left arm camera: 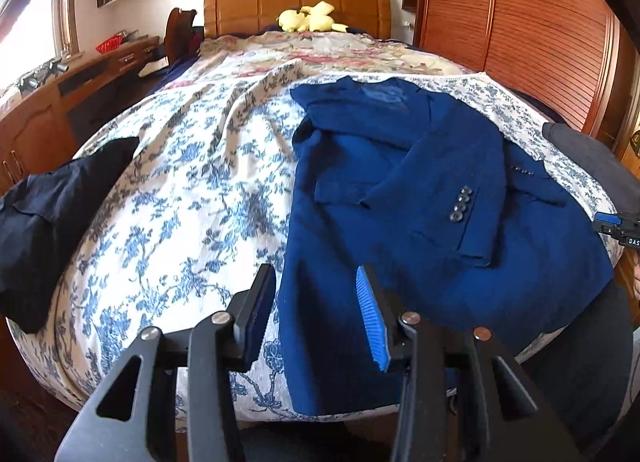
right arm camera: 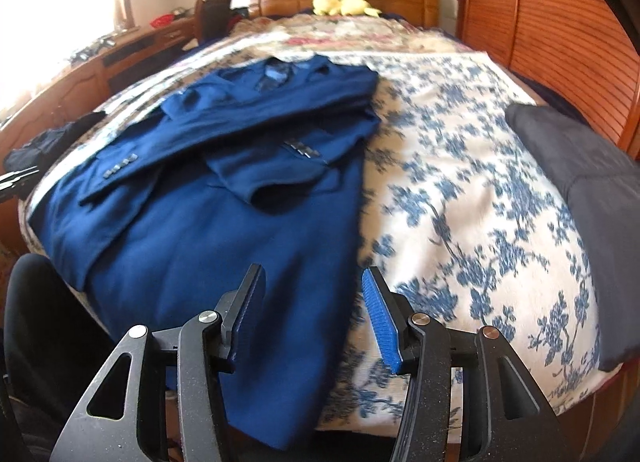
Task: Fold large clothes
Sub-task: 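Open the left tool and move it toward the jacket hem, then close the left tool on the jacket hem while the right tool grips the hem too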
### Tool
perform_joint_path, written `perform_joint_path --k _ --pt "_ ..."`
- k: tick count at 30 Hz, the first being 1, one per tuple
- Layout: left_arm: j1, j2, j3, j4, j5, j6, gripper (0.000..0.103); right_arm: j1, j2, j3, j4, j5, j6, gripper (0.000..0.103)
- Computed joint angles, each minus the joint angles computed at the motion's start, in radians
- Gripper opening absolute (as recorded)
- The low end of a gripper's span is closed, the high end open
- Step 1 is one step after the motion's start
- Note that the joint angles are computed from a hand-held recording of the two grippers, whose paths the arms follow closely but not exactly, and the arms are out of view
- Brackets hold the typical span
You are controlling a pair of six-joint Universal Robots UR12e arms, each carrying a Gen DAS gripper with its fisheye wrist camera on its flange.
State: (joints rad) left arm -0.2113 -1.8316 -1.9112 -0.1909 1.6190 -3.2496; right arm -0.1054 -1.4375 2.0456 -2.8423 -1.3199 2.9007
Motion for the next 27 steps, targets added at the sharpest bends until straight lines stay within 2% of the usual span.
perform_joint_path --k 4,7,12,13,17,22,27 --pt "0.001 -0.014 0.007 -0.027 0.0 -0.002 0.04 -0.005 0.019 -0.009 0.027 0.011 -0.005 0.052" --pt "0.0 -0.022 0.014 -0.042 0.004 -0.003 0.04 -0.005 0.029 -0.01 0.012 0.026 -0.007 0.052" --pt "0.001 -0.031 0.018 -0.055 0.007 -0.008 0.04 -0.007 0.031 -0.02 0.046 0.097 -0.032 0.049" --pt "0.003 -0.031 0.017 -0.057 0.003 -0.012 0.04 -0.006 0.029 -0.021 0.045 0.107 -0.036 0.045" --pt "0.009 -0.027 0.005 -0.055 -0.008 -0.015 0.04 -0.008 0.019 -0.017 0.038 0.155 -0.025 0.044" --pt "0.013 -0.019 -0.012 -0.044 -0.023 -0.001 0.04 0.002 0.009 -0.012 0.083 0.098 -0.026 0.044" --pt "0.013 -0.009 -0.034 -0.022 -0.026 -0.014 0.04 -0.018 -0.013 0.006 0.13 0.142 -0.01 0.044"
